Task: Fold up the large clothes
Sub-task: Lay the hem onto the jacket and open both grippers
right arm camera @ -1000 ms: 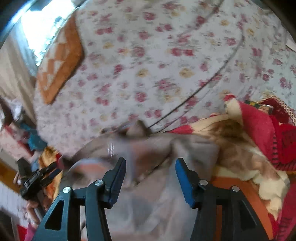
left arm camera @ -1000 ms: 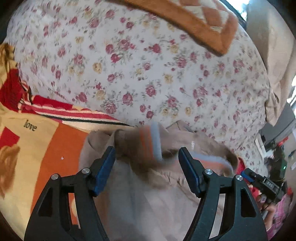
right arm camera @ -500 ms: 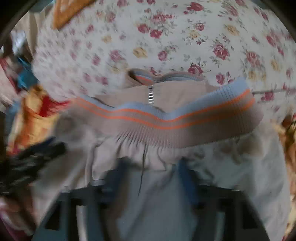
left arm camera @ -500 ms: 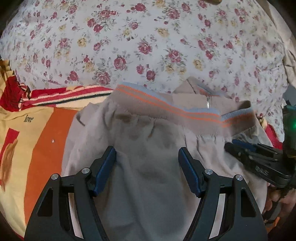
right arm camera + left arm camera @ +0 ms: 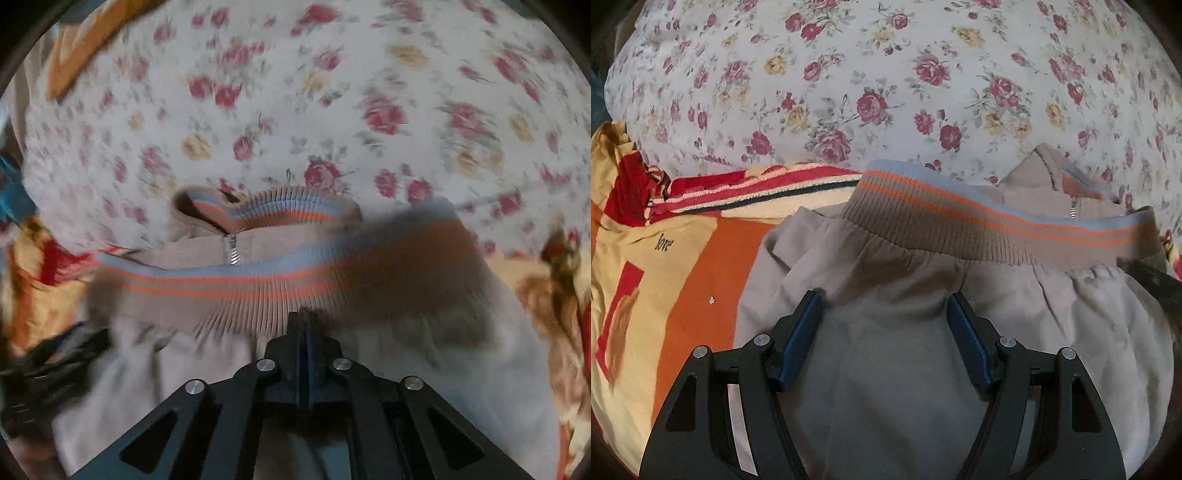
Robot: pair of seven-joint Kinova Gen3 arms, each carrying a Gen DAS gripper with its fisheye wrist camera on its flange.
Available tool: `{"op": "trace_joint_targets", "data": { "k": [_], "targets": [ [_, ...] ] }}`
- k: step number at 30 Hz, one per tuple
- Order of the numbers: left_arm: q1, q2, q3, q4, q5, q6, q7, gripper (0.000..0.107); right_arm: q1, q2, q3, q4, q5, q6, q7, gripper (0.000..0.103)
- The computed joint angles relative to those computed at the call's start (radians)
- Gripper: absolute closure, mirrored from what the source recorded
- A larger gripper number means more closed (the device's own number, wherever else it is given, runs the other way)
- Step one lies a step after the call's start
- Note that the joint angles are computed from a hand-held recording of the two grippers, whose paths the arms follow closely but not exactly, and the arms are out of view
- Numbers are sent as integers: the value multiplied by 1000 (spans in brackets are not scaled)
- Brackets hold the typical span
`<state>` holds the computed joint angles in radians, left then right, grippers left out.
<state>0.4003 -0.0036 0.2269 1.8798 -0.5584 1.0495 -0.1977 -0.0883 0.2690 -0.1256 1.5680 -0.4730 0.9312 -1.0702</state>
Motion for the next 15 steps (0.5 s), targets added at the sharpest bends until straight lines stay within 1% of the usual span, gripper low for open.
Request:
{"op": "trace_joint_targets", "data": {
  "k": [1,2,3,4,5,6,9,11,14,15],
  "targets": [
    [-4,-20,-5,11,16,-20,-9,37,44,-18,4,3,-37,41,31,67],
    [-12,-52,-10,29,37,-50,-21,37,70,-32,14,-2,-59,77,55,54],
    [-21,-88,-11,47,59,-74,-29,37,100,-54,30,10,-85,99,96,37],
    [-31,-124,-6,63,79,-92,-37,37,143,-85,37,27,-101,112,136,36],
    [-38,-166,-1,81,101,-105,-49,37,167,-110,50,38,-113,123,175,36],
    [-54,-199,13,90,124,-107,-65,37,172,-128,75,40,-109,138,198,36],
    [-28,-315,8,129,178,-100,-82,37,184,-177,124,68,-79,130,228,35],
    [-50,-396,38,157,233,-81,-101,37,217,-199,152,94,-85,141,280,34],
    [-57,-499,77,185,297,-51,-108,37,256,-215,193,119,-108,179,351,34],
    [-45,-524,67,199,320,-60,-125,37,281,-216,202,129,-121,203,378,34]
  ]
}}
